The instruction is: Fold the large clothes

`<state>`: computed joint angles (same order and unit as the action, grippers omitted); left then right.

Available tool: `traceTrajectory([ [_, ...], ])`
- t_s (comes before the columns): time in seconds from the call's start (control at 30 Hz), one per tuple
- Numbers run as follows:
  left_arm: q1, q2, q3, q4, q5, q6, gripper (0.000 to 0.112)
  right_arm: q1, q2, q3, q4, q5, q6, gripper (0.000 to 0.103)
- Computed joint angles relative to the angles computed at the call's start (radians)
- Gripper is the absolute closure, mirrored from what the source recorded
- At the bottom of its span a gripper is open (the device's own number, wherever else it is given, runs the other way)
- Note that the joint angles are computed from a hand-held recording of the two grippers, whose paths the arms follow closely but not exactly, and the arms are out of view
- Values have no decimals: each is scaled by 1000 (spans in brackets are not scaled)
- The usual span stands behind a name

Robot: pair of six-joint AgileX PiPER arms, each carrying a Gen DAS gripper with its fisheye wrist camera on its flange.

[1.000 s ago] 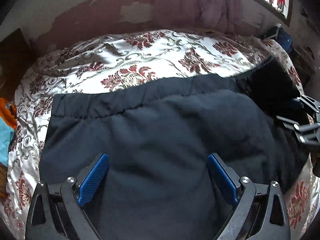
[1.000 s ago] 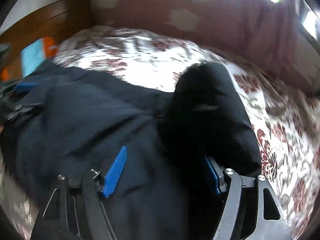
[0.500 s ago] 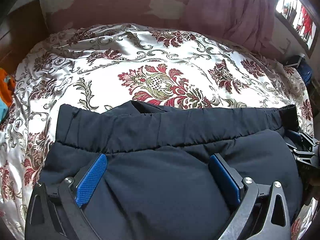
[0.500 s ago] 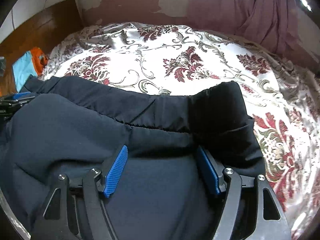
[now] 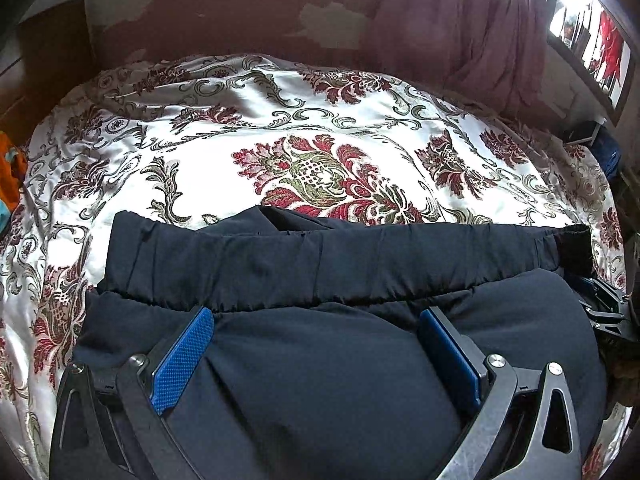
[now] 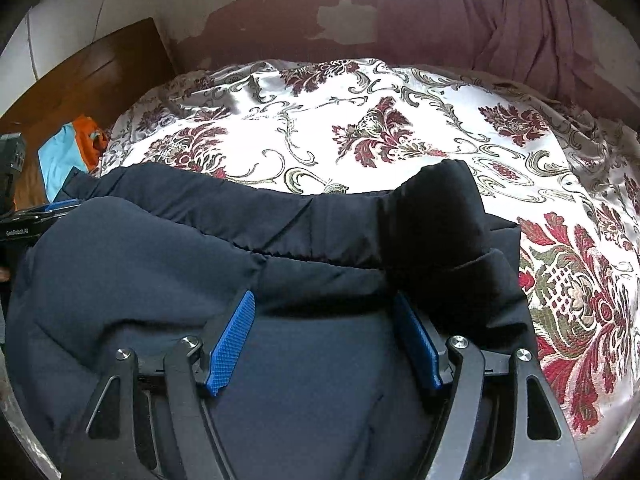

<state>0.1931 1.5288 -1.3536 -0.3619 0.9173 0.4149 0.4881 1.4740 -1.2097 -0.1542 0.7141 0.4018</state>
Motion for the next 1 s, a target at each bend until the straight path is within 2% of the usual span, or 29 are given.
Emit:
traceTrajectory([
  [0.63,7,-23,42,-19,-48,21,9,11,-45,61,-32,-69,37,32],
  [0.73,4,-29,53,-17,-60,21,9,12,-36,49,-22,-58,25,28],
  [0.87,-5,-34,32,28,-43,-31,9,-42,-15,1,155,-14,-138,15],
  [1.0,-6,-47,-1,90,7,-120,9,-37,-8,-40,168,56,-159,14],
])
